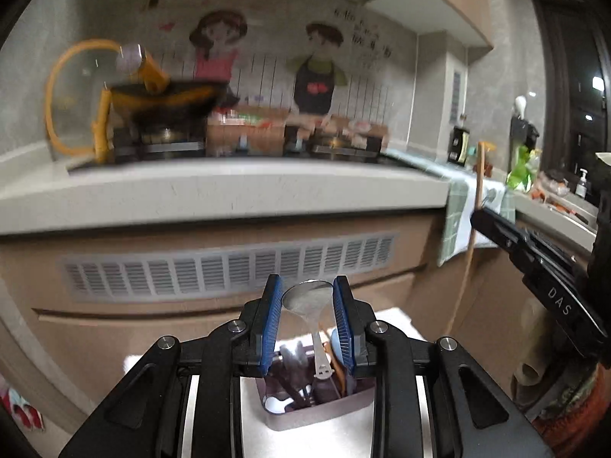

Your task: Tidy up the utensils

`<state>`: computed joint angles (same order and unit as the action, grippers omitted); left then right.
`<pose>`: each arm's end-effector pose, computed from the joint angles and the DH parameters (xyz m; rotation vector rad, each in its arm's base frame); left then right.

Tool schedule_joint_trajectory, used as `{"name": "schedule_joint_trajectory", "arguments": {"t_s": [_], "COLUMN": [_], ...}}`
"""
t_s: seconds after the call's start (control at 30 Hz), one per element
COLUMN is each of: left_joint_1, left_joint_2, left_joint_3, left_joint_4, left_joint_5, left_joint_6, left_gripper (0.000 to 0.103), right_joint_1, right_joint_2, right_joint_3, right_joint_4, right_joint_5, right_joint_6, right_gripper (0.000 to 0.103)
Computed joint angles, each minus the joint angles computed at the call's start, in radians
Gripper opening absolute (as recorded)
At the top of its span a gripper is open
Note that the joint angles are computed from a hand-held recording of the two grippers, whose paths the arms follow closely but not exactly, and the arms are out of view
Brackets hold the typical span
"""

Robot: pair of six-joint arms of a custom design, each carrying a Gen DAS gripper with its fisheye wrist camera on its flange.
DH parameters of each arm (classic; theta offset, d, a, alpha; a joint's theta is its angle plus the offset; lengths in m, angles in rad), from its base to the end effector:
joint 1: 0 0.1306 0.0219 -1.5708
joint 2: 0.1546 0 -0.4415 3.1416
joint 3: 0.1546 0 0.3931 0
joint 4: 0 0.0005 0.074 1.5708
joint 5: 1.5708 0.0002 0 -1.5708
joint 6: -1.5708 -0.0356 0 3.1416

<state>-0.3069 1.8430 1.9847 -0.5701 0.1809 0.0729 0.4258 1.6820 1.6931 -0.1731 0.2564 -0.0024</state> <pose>0.6584 -0.2159 0.5425 0.3516 1.9861 -0.4236 0.5849 0.2548 0.5433 -0.1770 1.7193 0.0938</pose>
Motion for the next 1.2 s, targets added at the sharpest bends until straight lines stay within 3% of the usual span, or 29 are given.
{"name": "schedule_joint_trajectory", "arguments": {"t_s": [0.2, 0.33, 0.47, 0.67, 0.73, 0.8, 0.93, 1.1, 1.2], "left_joint_1": [0.006, 0.004, -0.001, -0.006, -0.004, -0.001, 0.000, -0.030, -0.059], "left_joint_2": [0.108, 0.150, 0.210, 0.261, 0.236, 0.192, 0.068, -0.147, -0.259], "left_joint_3": [0.075, 0.085, 0.114, 0.129, 0.081, 0.011, -0.176, -0.497, -0.655], "left_joint_4": [-0.059, -0.064, -0.113, -0.151, -0.109, -0.053, 0.084, 0.269, 0.334], "left_joint_5": [0.029, 0.023, 0.063, 0.099, 0.094, 0.087, 0.041, -0.123, -0.211], "left_joint_6": [0.012, 0.010, 0.005, 0.023, 0.039, 0.062, 0.106, 0.084, 0.079], "left_gripper": [0.028, 0.028, 0.028, 0.033, 0.046, 0.047, 0.048, 0.048, 0.048], "right_joint_1": [-0.014, -0.028, -0.044, -0.065, -0.073, -0.077, -0.068, -0.022, 0.033], "right_joint_2": [0.144, 0.194, 0.225, 0.273, 0.282, 0.267, 0.175, 0.014, -0.080], "right_joint_3": [0.117, 0.127, 0.116, 0.113, 0.122, 0.097, -0.039, -0.259, -0.383], "right_joint_4": [-0.042, -0.047, -0.091, -0.237, -0.303, -0.319, -0.253, -0.152, -0.101], "right_joint_5": [-0.010, -0.015, -0.044, -0.111, -0.149, -0.157, -0.157, -0.149, -0.114], "right_joint_6": [-0.031, -0.054, -0.097, -0.173, -0.194, -0.208, -0.241, -0.270, -0.232], "right_gripper": [0.005, 0.005, 0.005, 0.006, 0.007, 0.007, 0.011, 0.023, 0.023]}}
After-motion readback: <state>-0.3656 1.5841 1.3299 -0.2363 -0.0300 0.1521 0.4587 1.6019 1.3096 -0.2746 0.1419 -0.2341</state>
